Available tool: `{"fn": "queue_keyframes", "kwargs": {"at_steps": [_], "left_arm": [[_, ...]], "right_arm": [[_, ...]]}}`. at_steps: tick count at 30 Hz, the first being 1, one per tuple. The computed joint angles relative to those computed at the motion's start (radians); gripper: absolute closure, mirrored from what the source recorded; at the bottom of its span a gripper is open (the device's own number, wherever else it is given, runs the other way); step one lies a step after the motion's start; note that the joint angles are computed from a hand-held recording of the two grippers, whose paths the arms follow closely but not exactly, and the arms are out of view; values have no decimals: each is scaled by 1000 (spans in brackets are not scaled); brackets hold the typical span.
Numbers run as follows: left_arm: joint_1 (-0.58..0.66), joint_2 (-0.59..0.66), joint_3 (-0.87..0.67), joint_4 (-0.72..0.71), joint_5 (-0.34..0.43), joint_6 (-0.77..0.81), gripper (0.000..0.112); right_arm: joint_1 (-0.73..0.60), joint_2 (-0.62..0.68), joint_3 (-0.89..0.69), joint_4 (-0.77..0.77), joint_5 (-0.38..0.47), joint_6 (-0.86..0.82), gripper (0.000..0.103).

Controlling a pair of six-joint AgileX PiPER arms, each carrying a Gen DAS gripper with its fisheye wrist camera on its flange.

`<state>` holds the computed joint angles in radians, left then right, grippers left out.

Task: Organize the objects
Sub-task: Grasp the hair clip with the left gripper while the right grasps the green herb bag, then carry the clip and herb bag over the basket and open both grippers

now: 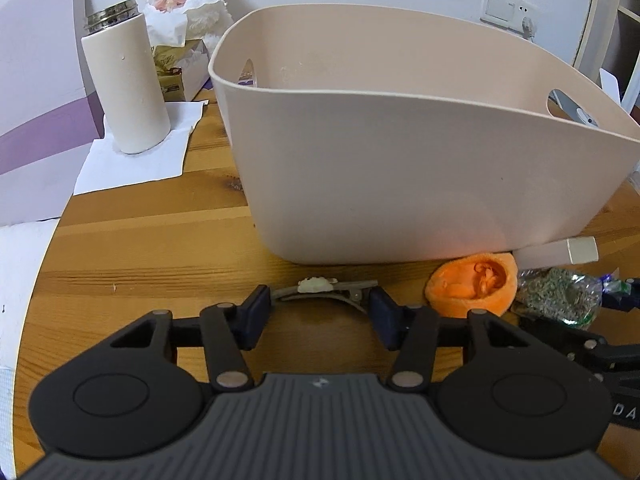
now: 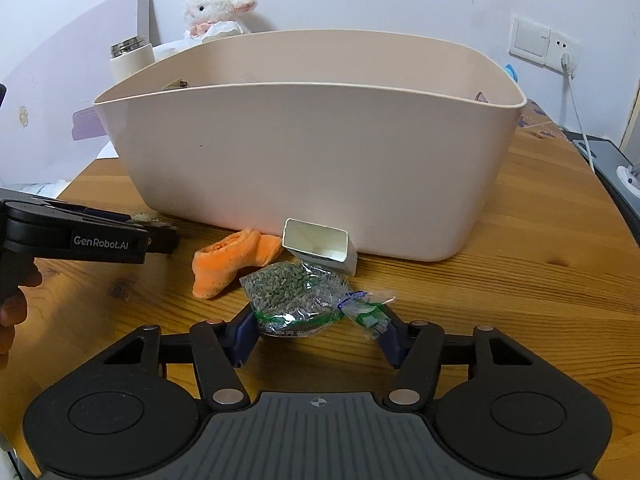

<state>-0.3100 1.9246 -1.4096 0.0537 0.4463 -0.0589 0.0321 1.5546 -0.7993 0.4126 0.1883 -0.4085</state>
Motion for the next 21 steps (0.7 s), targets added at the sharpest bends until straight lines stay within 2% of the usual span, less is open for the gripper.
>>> {"fn": "queue_keyframes", "kwargs": {"at_steps": [10, 21], "left_arm": [[-23, -115, 122, 81, -47, -58, 57], [-88, -303, 225, 206, -84, -153, 57]], "right_arm": [[18, -135, 57, -145, 8, 145, 47], [-28, -361, 99, -24, 66, -4, 47]]}}
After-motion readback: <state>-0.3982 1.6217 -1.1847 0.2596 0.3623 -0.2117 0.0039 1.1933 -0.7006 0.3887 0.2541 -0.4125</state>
